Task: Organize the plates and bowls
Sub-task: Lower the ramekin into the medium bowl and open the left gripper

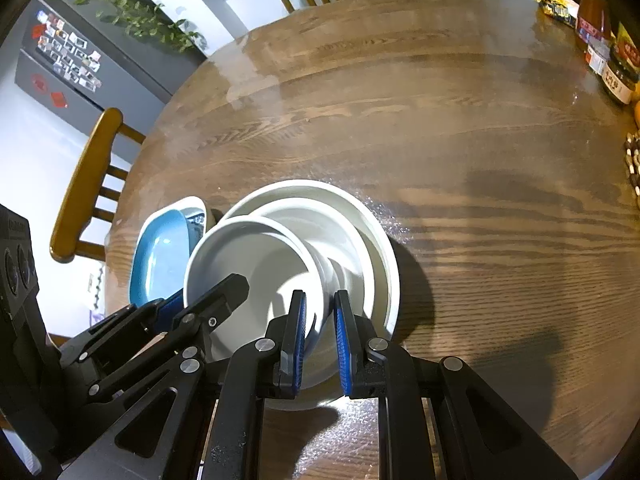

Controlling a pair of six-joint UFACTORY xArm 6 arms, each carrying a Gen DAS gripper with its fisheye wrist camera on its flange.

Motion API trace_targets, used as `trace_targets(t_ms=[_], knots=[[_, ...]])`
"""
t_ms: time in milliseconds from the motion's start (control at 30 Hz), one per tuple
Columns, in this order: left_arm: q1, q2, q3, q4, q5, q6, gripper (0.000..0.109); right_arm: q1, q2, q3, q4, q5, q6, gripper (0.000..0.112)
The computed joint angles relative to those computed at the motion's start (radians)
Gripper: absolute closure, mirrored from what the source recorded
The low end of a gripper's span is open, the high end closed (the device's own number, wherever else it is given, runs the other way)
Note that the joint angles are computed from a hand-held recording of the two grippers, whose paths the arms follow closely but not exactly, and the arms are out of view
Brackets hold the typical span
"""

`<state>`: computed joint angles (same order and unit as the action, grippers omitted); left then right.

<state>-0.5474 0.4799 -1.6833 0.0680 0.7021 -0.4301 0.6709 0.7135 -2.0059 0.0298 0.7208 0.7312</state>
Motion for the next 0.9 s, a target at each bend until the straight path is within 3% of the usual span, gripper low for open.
trace_targets(t_ms=[300,367,467,533,600,767,900], knots=[[-0.001,-0.001,-0.017,0.029,-0.009,-0.004,0.092,0.0,0.013,-0.03,-0.033,0.01,0.016,0.096],[0.001,-0.011,-0.006,0.034,-0.024,-0.008,0.086,0.001,0.003,-0.025,-0.053,0.005,0.021,0.096],[0.009,-0.039,0.033,0.052,-0.066,-0.028,0.064,0.003,-0.027,0.01,-0.11,-0.018,0.048,0.096],[0.018,-0.064,0.07,0.055,-0.102,-0.031,0.04,0.004,-0.067,0.069,-0.148,-0.064,0.059,0.096],[0.028,-0.103,0.13,0.043,-0.156,-0.025,0.031,0.006,-0.109,0.134,-0.188,-0.109,0.075,0.095],[0.045,-0.178,0.25,0.105,-0.248,-0.072,0.025,0.009,-0.193,0.271,-0.37,-0.19,0.166,0.07],[0.067,-0.207,0.323,0.051,-0.296,-0.065,0.025,-0.013,-0.261,0.414,-0.416,-0.332,0.241,0.07]])
